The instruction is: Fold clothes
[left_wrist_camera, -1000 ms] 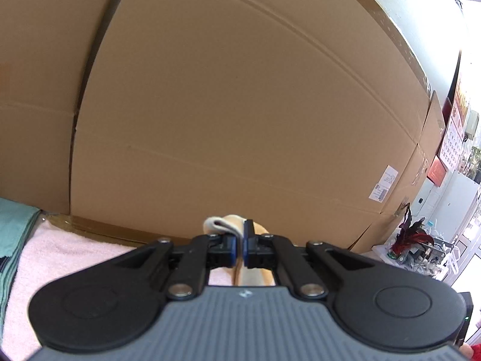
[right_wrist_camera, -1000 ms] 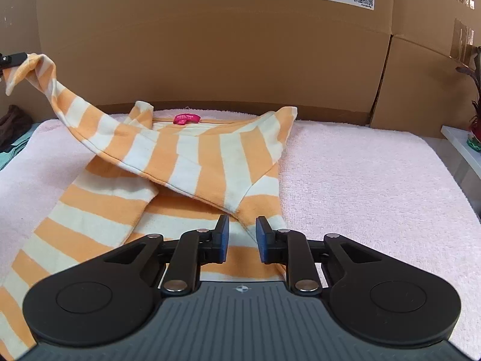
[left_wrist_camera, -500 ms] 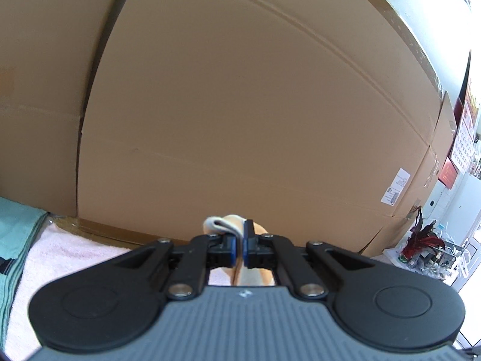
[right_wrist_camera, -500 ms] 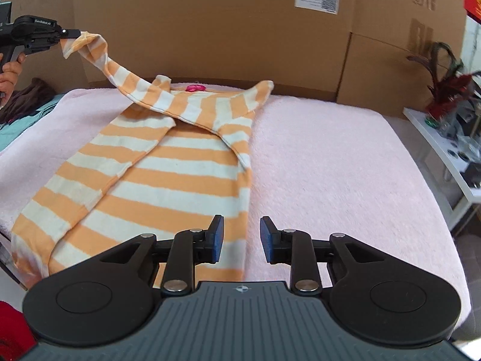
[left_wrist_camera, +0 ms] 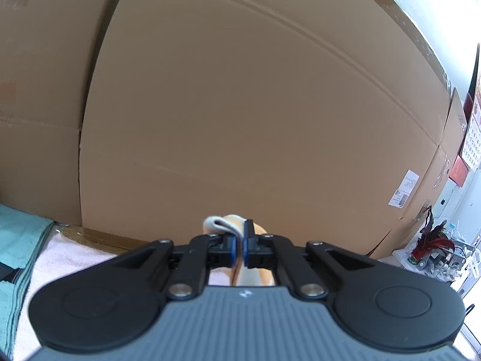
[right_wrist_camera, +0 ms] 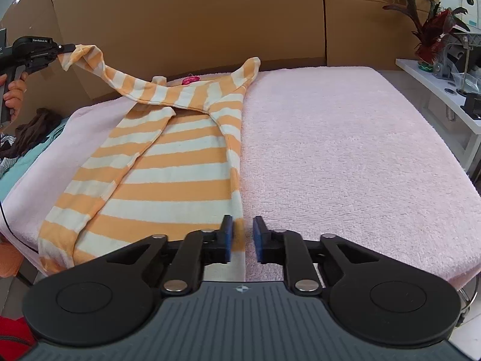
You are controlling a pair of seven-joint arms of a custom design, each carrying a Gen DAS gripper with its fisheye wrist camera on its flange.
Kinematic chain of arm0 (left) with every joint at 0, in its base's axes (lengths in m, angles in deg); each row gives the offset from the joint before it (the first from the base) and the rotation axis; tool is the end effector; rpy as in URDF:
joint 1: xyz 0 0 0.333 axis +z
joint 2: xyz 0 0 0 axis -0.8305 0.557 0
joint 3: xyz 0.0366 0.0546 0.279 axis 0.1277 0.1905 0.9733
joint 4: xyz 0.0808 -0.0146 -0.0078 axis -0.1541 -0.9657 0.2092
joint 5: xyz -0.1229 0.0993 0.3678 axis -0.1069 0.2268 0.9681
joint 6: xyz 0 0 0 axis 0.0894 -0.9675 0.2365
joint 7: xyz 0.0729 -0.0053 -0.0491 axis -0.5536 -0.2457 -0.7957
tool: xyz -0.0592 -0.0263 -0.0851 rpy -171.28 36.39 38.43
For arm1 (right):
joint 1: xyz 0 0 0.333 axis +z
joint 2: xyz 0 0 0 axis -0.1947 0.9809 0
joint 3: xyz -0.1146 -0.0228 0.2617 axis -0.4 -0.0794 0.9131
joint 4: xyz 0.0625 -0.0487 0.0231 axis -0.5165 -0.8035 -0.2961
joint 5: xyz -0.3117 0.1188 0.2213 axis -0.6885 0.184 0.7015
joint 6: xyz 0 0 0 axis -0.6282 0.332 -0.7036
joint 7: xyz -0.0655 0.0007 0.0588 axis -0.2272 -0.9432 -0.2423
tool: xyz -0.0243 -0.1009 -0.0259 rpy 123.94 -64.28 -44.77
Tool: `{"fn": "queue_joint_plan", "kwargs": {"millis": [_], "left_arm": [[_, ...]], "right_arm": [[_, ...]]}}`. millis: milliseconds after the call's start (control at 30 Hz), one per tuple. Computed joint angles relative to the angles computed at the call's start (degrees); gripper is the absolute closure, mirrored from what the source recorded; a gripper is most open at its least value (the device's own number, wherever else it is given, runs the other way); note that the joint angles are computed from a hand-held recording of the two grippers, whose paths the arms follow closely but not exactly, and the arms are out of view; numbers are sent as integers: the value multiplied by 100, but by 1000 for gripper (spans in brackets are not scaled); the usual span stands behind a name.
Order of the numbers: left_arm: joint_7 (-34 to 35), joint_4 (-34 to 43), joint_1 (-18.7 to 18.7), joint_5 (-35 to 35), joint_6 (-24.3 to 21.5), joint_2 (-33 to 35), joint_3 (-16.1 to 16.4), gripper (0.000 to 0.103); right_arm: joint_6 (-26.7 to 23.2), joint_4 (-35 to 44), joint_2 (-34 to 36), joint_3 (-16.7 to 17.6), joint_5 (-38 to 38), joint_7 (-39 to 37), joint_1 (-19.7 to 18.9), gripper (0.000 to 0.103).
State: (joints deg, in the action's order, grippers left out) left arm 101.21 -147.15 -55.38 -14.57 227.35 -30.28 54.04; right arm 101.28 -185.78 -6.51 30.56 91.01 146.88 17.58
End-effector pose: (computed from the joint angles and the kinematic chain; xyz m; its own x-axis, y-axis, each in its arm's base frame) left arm 0.5026 -0.1069 0.5751 -0.0370 -0.9445 0.3265 -0.3626 -0.2918 -0.8851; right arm 0.4135 0.0708 0.4226 0.1952 -0.9591 -0.2047 -0.6690 0.0224 -0.7429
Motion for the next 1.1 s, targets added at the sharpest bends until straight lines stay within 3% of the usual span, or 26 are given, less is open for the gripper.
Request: {"fn": "queue_joint_plan", "kwargs": {"millis": [67, 300, 467, 600, 767, 833, 967, 1033, 1100], "left_arm": [[-96, -45, 272, 10, 12, -73, -233, 103], [-491, -59, 1062, 113, -91, -192, -854, 103], [-806, -60, 1431, 404, -193, -197, -1160, 103], [-974, -132, 1465, 545, -165, -229, -1146, 103], [-1149, -159, 1603, 694, -249, -197, -1212, 103], [-1133, -197, 1431, 741, -281, -125, -1041, 103], [-1029, -335, 961, 741, -473, 14, -598, 103], [-1062, -467, 985, 843, -605, -13, -589, 103], [-1019, -577, 869, 909, -784, -30, -454, 93]], "right_arm": [[33, -18, -37, -66, 5, -64, 69, 99], [155, -86, -165, -545, -27, -283, 580, 98], [-96, -106, -331, -592, 36, -382, 540, 78], [-538, -411, -781, -10, -137, -519, -187, 77], [-1100, -811, -1447, 84, -46, -818, -462, 77], [-1046, -881, -1426, 7, 137, -854, -408, 72], [-779, -818, -1221, -577, 750, -979, 203, 72], [-717, -779, -1147, -641, 852, -1099, 334, 72], [-729, -733, -1090, -614, 894, -1174, 353, 72]]}}
